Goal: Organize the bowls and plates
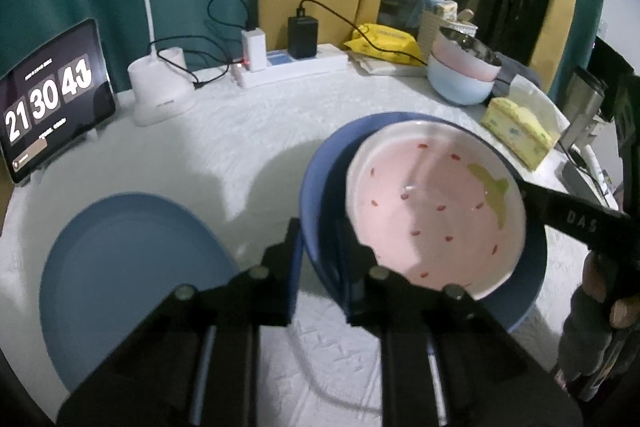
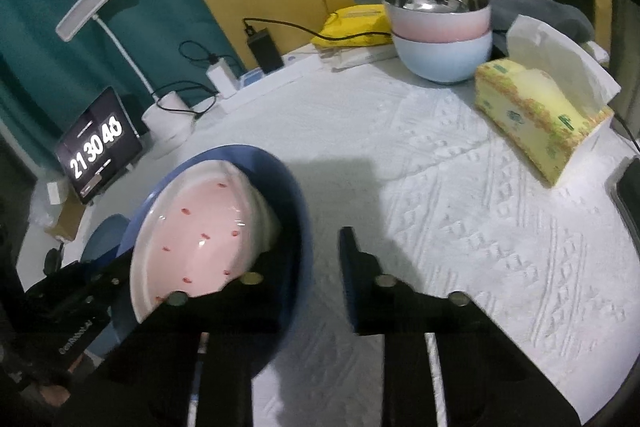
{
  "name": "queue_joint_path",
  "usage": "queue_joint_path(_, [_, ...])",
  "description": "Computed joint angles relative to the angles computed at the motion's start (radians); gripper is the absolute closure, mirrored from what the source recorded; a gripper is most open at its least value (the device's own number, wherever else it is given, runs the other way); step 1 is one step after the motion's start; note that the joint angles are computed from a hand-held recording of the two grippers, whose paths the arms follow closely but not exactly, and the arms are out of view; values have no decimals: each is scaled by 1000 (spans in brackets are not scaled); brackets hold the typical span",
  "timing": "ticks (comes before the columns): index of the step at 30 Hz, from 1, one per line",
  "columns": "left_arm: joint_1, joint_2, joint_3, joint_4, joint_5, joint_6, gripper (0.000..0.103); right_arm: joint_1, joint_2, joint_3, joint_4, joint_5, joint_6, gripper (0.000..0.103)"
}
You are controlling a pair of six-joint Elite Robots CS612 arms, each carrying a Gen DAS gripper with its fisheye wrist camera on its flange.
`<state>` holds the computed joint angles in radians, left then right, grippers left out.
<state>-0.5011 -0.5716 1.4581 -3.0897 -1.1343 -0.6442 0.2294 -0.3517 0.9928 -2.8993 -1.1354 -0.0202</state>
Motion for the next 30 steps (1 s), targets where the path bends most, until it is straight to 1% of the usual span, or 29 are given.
queue_joint_path(2, [3,0,5,-14,-13,-7,88,4,-1,1,-5,-14,2,94])
queue_joint_path(4, [2,0,5,-16,-11,-5,88,4,-1,0,-4,-10,14,94])
queue_joint_path(7, [2,-2,6,-18,-12,3,89,5,-4,4,-10,-23,17,95])
queue_joint_path(13, [0,-4,13,-29,-15,14,89,6,-12,18,-15,-28,33,95])
queue_joint_path(18, [1,-9,21,-37,-31,15,89,7,-20,30,-17,-33,44,95])
queue_joint_path(30, [-3,-25,54,-91,-24,26,90,10,-47,72,-64,-46,54,95])
